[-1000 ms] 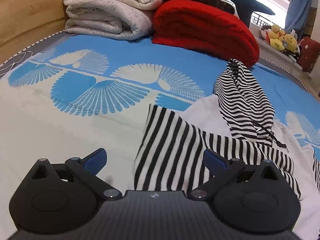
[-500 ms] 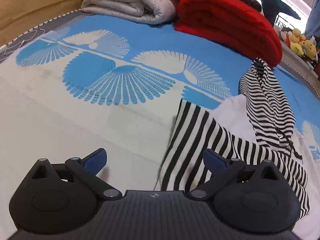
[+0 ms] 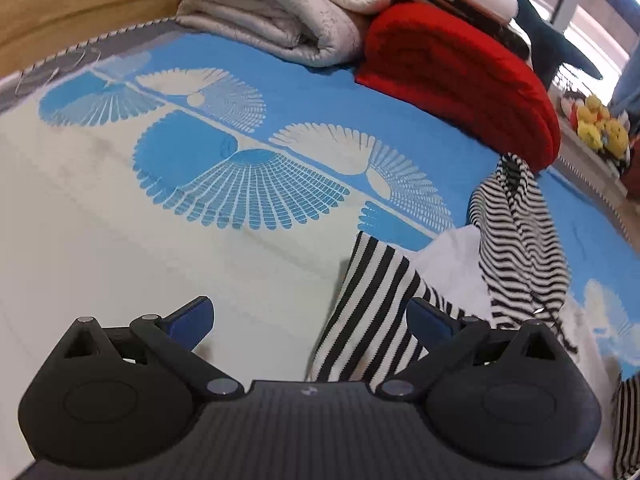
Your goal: Fold small clothes
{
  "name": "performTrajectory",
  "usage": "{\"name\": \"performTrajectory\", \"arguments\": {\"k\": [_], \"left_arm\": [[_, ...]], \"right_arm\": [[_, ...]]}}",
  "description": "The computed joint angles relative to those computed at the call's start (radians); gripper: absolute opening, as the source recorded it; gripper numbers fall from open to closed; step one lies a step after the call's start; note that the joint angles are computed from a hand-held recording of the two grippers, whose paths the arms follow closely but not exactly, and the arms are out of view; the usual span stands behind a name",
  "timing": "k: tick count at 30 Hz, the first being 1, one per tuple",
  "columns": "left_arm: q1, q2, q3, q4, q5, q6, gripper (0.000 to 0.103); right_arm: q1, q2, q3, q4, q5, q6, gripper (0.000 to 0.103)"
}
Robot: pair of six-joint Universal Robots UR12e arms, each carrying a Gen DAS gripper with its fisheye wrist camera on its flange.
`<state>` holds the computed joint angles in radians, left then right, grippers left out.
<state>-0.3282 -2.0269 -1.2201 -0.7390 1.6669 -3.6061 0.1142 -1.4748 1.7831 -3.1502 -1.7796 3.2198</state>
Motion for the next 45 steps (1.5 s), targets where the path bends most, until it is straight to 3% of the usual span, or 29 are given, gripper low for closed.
{"name": "performTrajectory", "arguments": {"k": [2, 3, 4, 5, 7, 10, 12, 15, 19, 22, 24, 27, 30, 33, 34, 36, 38, 39, 42, 45], "left_arm": [[0.006, 0.008, -0.008, 0.011, -0.025, -0.026, 0.103], [0.009, 0.011, -0.009, 0.014, -0.034, -0.037, 0.103], [0.012, 0.014, -0.013, 0.021, -0.050, -0.046, 0.103], [0.015, 0.017, -0.016, 0.024, -0.065, -0.051, 0.103], [0.023, 0.021, -0.015, 0.007, -0.113, -0.054, 0.103], [0.036, 0.027, -0.018, -0.009, -0.215, -0.044, 0.103], [0.034, 0.029, -0.022, -0.004, -0.235, -0.021, 0.103], [0.022, 0.024, -0.016, -0.019, -0.223, 0.033, 0.103], [0.004, 0.021, -0.016, -0.043, -0.208, 0.096, 0.103], [-0.013, 0.016, -0.007, -0.086, -0.198, 0.162, 0.103], [-0.023, 0.008, 0.009, -0.138, -0.202, 0.222, 0.103], [-0.037, -0.005, 0.019, -0.149, -0.192, 0.263, 0.102], [-0.039, -0.019, 0.029, -0.143, -0.226, 0.262, 0.103], [-0.037, -0.037, 0.052, -0.198, -0.261, 0.206, 0.102], [-0.033, -0.039, 0.052, -0.202, -0.291, 0.179, 0.096], [-0.027, -0.033, 0.039, -0.172, -0.351, 0.171, 0.073], [-0.027, -0.028, 0.025, -0.127, -0.382, 0.194, 0.064], [-0.027, -0.028, 0.017, -0.097, -0.390, 0.199, 0.063], [-0.035, -0.052, 0.051, -0.190, -0.343, 0.179, 0.062], [-0.031, -0.054, 0.054, -0.189, -0.369, 0.164, 0.066]], "right_arm": [[0.062, 0.021, -0.011, 0.124, 0.082, -0.087, 0.004], [0.075, 0.024, -0.018, 0.229, 0.139, -0.120, 0.016], [0.095, 0.039, -0.021, 0.334, 0.172, -0.153, 0.050], [0.112, 0.046, -0.029, 0.431, 0.164, -0.169, 0.066], [0.154, 0.032, -0.019, 0.499, 0.067, -0.189, 0.073], [0.143, -0.024, 0.008, 0.515, 0.095, -0.161, 0.080], [0.130, -0.063, 0.011, 0.531, 0.101, -0.064, 0.082], [0.118, -0.114, 0.041, 0.494, 0.048, 0.131, 0.087], [0.103, -0.145, 0.093, 0.439, -0.093, 0.441, 0.087], [0.063, -0.153, 0.096, 0.473, -0.116, 0.483, 0.083], [0.043, -0.158, 0.100, 0.495, -0.174, 0.533, 0.083], [0.012, -0.176, 0.112, 0.520, -0.166, 0.608, 0.082], [-0.007, -0.185, 0.123, 0.501, -0.113, 0.618, 0.082], [0.002, -0.178, 0.119, 0.489, -0.124, 0.551, 0.082], [0.008, -0.173, 0.117, 0.483, -0.131, 0.524, 0.082], [0.013, -0.171, 0.114, 0.485, -0.127, 0.486, 0.082], [0.016, -0.173, 0.103, 0.498, -0.117, 0.470, 0.081], [0.015, -0.172, 0.102, 0.497, -0.113, 0.465, 0.081], [0.014, -0.170, 0.102, 0.497, -0.121, 0.474, 0.081], [0.012, -0.175, 0.107, 0.500, -0.126, 0.495, 0.081]]}}
